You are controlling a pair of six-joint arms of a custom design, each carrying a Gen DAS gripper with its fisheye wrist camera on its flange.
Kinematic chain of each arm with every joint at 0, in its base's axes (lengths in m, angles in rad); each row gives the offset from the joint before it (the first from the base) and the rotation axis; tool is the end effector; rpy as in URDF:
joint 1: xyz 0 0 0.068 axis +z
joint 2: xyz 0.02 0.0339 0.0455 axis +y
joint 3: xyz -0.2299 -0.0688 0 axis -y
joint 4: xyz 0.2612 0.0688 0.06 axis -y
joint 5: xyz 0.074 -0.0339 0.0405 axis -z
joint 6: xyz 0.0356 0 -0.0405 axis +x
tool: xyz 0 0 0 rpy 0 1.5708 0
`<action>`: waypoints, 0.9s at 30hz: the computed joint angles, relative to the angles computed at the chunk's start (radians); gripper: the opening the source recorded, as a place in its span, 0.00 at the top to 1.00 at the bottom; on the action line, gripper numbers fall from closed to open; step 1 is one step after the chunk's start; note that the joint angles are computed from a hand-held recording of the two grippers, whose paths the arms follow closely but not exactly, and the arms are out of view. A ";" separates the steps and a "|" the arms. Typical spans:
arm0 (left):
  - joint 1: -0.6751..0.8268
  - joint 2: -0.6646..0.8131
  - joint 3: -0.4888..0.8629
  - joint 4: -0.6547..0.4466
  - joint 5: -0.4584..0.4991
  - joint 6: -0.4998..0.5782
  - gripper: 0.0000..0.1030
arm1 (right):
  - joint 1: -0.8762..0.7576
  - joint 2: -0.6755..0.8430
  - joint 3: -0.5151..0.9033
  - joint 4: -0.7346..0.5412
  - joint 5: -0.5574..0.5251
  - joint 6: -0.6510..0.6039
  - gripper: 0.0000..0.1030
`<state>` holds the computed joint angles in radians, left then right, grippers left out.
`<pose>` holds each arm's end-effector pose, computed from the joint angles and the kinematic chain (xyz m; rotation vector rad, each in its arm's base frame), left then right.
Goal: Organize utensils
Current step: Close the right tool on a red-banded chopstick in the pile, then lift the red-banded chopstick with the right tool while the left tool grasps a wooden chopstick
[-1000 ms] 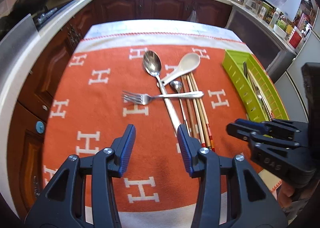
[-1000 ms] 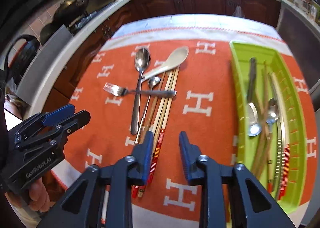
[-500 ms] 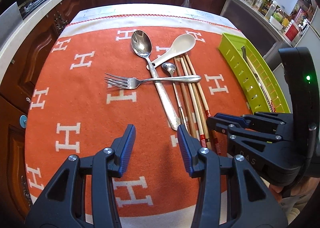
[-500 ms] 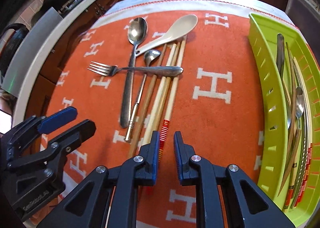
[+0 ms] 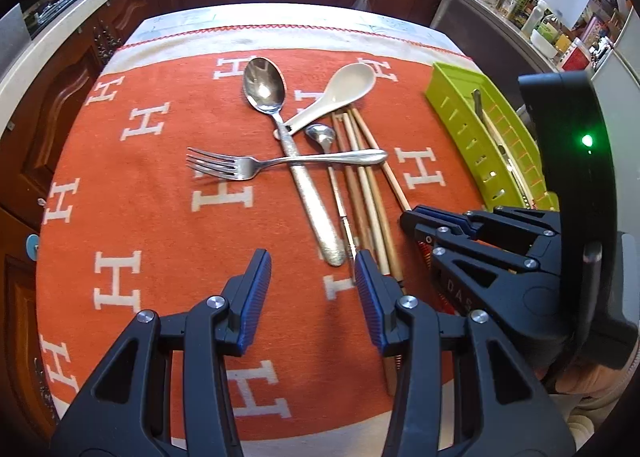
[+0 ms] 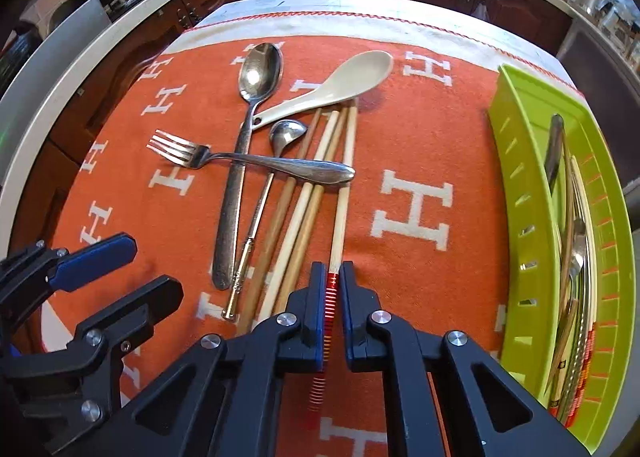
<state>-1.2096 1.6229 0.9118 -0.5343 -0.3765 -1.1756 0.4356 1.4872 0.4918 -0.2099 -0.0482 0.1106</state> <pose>0.1194 -0.2791 0.1166 -0.0380 2.6674 -0.2192 0.2100 0.0996 0.0538 -0.4645 2.7565 0.2042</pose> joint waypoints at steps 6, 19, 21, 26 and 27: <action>0.015 -0.001 -0.018 0.089 0.059 0.013 0.61 | -0.162 -0.009 -0.012 -0.015 -0.121 0.004 0.95; 0.021 0.142 0.070 0.240 0.142 0.064 0.72 | -0.462 -0.287 -0.121 -0.171 -0.370 -0.163 0.95; 0.018 0.172 0.107 0.219 0.132 0.069 0.73 | -0.499 -0.323 -0.119 -0.216 -0.390 -0.193 0.95; 0.023 0.235 0.182 0.169 0.136 0.079 0.74 | -0.598 -0.343 -0.103 -0.298 -0.445 -0.281 0.95; 0.025 0.251 0.198 0.161 0.141 0.081 0.75 | -0.582 -0.335 -0.108 -0.277 -0.442 -0.262 0.95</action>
<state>-1.1841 1.8737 1.1097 -0.3737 -0.2350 -1.0946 -0.1468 1.1518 0.3834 -0.4871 -0.4905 -0.1516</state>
